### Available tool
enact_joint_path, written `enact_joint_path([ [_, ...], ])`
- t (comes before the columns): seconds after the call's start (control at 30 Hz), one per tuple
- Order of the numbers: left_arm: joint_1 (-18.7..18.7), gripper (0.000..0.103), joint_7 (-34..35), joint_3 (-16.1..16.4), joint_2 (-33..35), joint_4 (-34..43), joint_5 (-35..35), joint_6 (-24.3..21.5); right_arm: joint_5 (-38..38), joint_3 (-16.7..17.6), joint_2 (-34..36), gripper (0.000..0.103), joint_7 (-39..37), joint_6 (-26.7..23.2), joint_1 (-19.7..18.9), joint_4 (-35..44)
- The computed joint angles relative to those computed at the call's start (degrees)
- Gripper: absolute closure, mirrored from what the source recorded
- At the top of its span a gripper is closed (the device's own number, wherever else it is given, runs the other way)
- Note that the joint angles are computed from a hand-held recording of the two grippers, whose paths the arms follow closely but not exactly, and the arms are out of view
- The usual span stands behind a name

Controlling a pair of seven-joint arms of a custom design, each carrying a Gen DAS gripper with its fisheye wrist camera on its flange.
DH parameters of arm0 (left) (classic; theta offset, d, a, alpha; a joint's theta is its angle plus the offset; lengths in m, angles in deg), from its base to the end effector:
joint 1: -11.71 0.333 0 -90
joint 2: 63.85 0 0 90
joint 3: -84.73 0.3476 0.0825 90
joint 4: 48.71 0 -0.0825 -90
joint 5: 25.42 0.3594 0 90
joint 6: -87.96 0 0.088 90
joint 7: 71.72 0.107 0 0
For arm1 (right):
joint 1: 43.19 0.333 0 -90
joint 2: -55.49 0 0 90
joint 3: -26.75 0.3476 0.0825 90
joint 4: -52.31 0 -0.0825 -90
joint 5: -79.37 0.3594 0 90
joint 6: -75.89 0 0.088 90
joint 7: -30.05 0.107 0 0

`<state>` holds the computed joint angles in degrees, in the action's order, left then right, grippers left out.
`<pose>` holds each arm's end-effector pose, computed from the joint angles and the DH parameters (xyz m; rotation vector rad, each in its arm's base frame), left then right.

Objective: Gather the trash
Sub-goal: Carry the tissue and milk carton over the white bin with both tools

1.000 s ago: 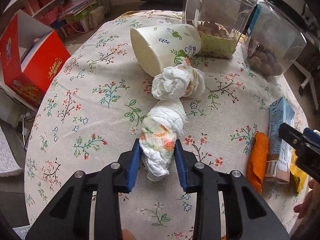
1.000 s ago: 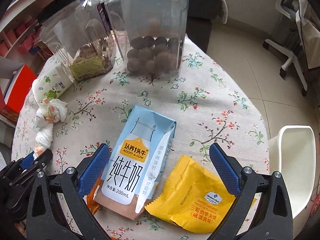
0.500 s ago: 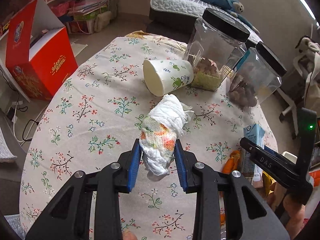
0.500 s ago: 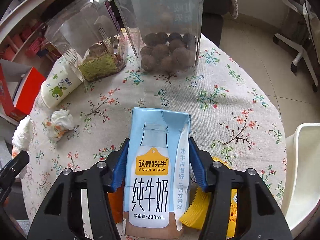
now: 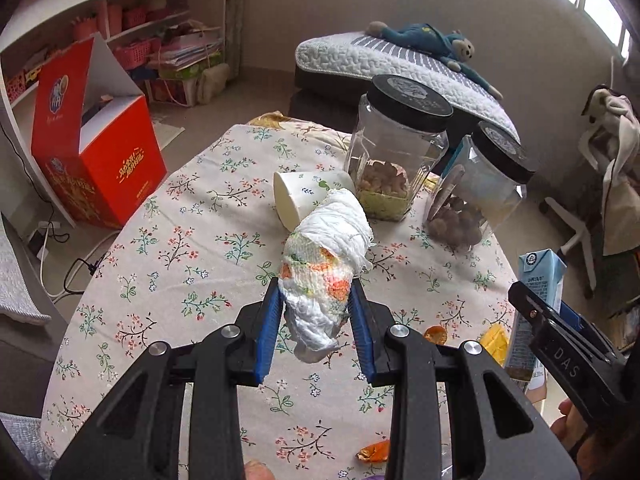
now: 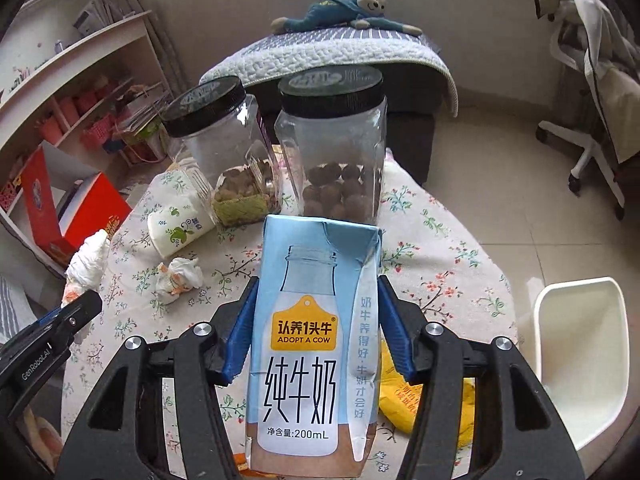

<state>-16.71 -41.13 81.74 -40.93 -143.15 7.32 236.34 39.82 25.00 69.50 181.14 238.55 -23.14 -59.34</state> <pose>0.5931 -0.3672 0.4806 -1.9558 1.7869 -0.7276 0.5891 0.2314 0.4654 -1.6365 1.8964 -0.6118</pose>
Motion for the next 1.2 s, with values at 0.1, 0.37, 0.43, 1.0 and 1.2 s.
enact_joint_path([
  [0.1,-1.9,0.07,-3.4,1.1,-0.5,0.2,3.5,-0.5,-8.6,-2.3,-2.7,0.049,6.4,-0.4,2.0,-1.6],
  [0.37,-4.6,0.07,-10.8,0.8,-0.9,1.4,12.0,-1.0,-21.8,-0.3,-8.8,0.049,17.4,-0.6,-1.3,-6.4],
  [0.43,-5.0,0.07,-12.0,0.4,-0.9,1.8,13.3,-1.0,-23.8,0.5,-10.0,0.049,19.4,-0.7,-2.5,-7.3],
  [1.0,-9.5,0.07,-12.2,-1.0,2.3,7.7,16.9,-0.6,-34.4,3.6,-18.9,0.052,28.2,-0.4,-10.5,-15.5],
  [1.2,-10.8,0.07,-11.0,-0.7,3.9,9.9,16.1,-0.8,-33.6,3.7,-21.0,0.052,28.3,1.2,-13.1,-17.9],
])
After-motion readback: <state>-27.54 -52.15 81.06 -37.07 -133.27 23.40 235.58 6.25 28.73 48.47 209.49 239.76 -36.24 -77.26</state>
